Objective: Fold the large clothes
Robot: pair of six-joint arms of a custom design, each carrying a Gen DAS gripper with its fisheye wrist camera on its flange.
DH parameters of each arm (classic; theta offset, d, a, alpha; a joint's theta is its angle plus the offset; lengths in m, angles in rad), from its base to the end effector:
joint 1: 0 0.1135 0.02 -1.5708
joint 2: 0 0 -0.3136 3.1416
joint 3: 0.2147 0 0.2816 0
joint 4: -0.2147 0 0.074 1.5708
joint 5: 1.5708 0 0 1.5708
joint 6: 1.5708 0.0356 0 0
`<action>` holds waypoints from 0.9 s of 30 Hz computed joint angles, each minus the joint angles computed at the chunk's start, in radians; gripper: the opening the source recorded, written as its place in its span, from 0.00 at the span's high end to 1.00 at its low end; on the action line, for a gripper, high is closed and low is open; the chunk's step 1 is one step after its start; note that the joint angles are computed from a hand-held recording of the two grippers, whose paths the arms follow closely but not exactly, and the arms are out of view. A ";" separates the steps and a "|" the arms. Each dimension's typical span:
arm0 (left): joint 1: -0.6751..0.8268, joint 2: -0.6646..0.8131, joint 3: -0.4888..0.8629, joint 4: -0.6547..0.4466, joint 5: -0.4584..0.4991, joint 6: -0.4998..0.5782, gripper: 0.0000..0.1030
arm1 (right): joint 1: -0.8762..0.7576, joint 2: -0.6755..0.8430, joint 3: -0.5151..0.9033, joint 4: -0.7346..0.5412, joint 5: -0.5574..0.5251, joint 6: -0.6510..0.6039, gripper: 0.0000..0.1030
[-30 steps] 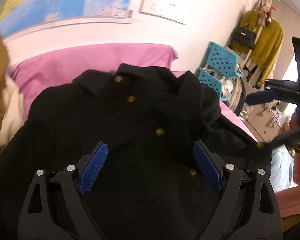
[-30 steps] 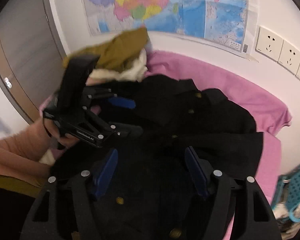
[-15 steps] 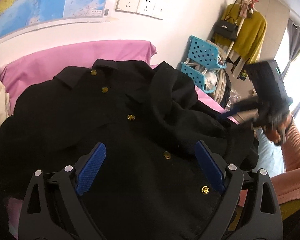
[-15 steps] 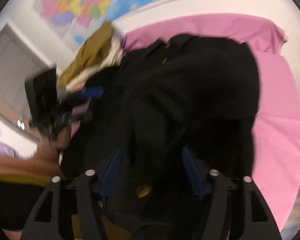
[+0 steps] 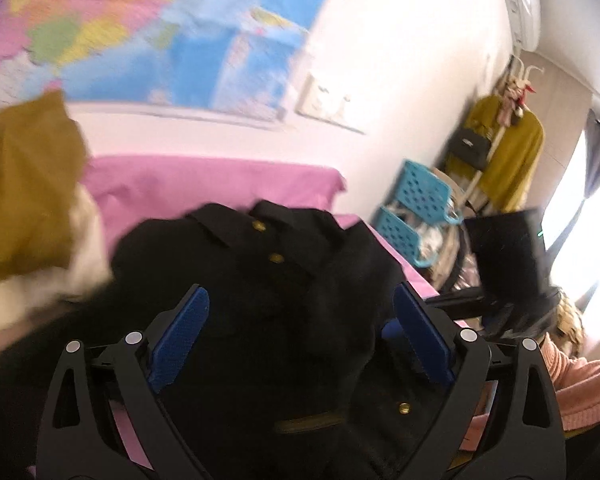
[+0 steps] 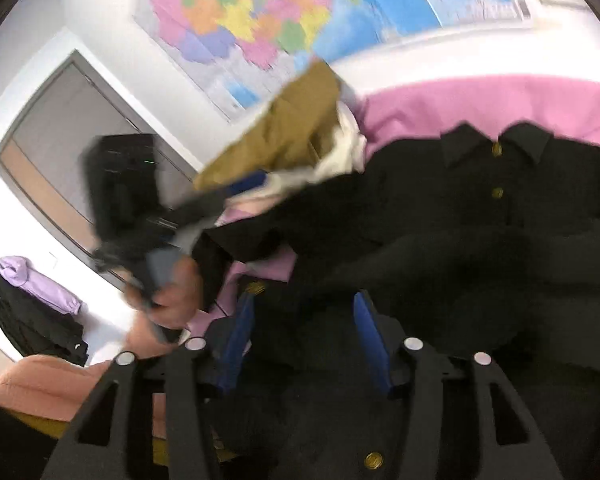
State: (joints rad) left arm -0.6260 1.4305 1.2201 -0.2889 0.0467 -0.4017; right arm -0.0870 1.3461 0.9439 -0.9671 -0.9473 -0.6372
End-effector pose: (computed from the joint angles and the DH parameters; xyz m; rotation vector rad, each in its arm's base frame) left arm 0.2858 -0.2087 0.3728 0.2691 2.1236 -0.6681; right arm 0.2473 0.0074 0.2739 -0.7773 2.2927 1.0722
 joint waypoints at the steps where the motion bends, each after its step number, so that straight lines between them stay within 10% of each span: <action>1: 0.008 -0.019 -0.016 0.000 0.002 -0.007 0.10 | 0.004 0.000 -0.007 0.028 0.020 0.007 0.51; 11: -0.056 0.070 -0.077 -0.109 0.020 0.040 0.05 | -0.338 0.163 0.079 0.506 0.230 0.311 0.23; 14: -0.063 0.152 -0.037 -0.170 -0.010 0.051 0.07 | -0.352 0.394 0.237 0.421 0.224 0.341 0.23; 17: -0.069 0.188 -0.008 -0.183 -0.059 0.085 0.31 | -0.332 0.504 0.304 0.380 0.217 0.328 0.23; 19: -0.054 0.200 0.020 -0.199 -0.072 0.095 0.68 | -0.327 0.553 0.334 0.336 0.194 0.277 0.41; 20: -0.043 0.205 0.034 -0.202 -0.061 0.099 0.71 | -0.317 0.571 0.343 0.322 0.172 0.236 0.80; 21: -0.035 0.205 0.044 -0.194 -0.066 0.103 0.78 | -0.318 0.574 0.346 0.317 0.160 0.233 0.94; 27: -0.014 0.281 0.209 -0.219 -0.141 0.191 0.89 | -0.442 0.539 0.342 0.356 -0.032 0.289 0.96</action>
